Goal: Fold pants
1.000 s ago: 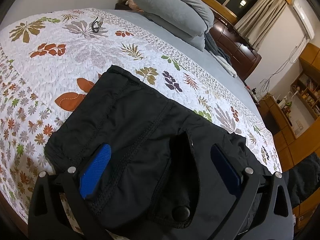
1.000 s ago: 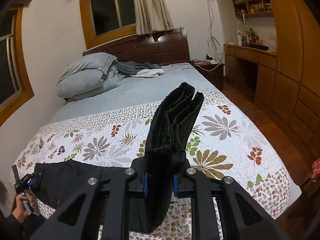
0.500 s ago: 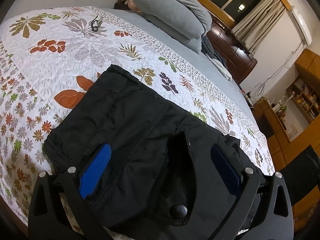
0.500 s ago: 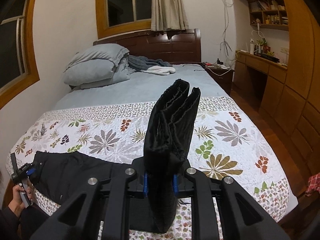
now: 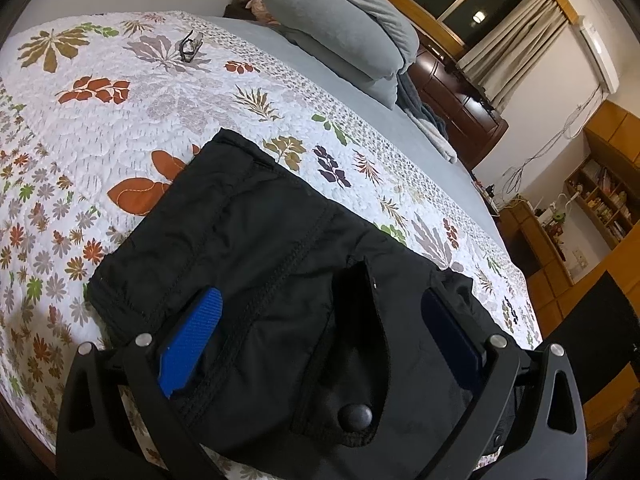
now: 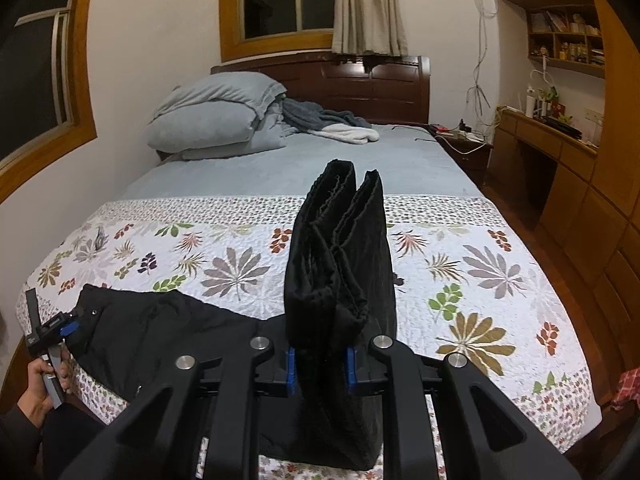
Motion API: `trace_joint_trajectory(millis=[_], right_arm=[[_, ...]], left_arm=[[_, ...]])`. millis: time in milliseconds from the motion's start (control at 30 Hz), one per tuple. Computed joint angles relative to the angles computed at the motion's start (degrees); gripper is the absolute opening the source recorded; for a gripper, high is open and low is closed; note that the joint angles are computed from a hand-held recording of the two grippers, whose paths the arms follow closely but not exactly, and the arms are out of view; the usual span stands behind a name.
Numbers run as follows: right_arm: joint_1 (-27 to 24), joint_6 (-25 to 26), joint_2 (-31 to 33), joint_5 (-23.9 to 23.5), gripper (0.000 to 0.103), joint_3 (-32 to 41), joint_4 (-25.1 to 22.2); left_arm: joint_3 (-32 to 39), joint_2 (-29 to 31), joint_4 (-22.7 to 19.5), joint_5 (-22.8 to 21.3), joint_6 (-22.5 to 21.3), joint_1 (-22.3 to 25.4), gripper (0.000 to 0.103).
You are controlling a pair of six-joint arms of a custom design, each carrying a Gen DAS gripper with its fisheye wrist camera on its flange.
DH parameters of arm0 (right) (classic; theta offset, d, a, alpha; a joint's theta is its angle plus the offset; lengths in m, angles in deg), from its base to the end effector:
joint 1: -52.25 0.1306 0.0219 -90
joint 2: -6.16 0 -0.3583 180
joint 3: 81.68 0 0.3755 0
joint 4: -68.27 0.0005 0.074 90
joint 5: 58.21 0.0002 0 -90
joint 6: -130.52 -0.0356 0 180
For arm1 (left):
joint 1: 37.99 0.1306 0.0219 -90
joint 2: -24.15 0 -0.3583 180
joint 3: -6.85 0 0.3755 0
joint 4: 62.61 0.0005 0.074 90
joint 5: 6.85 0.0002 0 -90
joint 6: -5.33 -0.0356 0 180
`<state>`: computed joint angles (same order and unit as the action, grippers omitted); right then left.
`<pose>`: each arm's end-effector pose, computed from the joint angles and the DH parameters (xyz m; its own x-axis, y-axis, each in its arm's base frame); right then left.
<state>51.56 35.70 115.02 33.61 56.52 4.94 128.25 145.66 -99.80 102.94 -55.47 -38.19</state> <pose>0.5557 -0.0083 0.5922 -0.5538 0.0907 -0.8277 0.0852 0.9950 0.0520 0.6700 -0.0149 0.3700 -0.6620 -0.4567 -0.5943 -0.0577 0.8216 -0.5672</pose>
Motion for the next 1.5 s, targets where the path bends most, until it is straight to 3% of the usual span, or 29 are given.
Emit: trace_joint_trajectory(millis=[633,1133,1333,1500], right_arm=[[6.7,3.0,6.7,4.4,0.017,7.1,-5.8],[15.0,8.4,12.8,16.5,0.017,6.5,-5.4],[18.5,14.3,13.9,23.9,0.017,2.1,-2.8],[20.3,18.4,13.9,27.3,0.017,-1.6,-0.1]], left_arm=[[-1.9,-0.9,2.4,2.1,1.8,0.5,0.099],[-3.2,-1.4,3.8,5.9,1.8,1.4,0.099],[-3.5,-1.5,4.2,6.6,2.0,1.6,0.099],[-3.5,-1.4,4.3,7.4,2.1,1.8,0.099]])
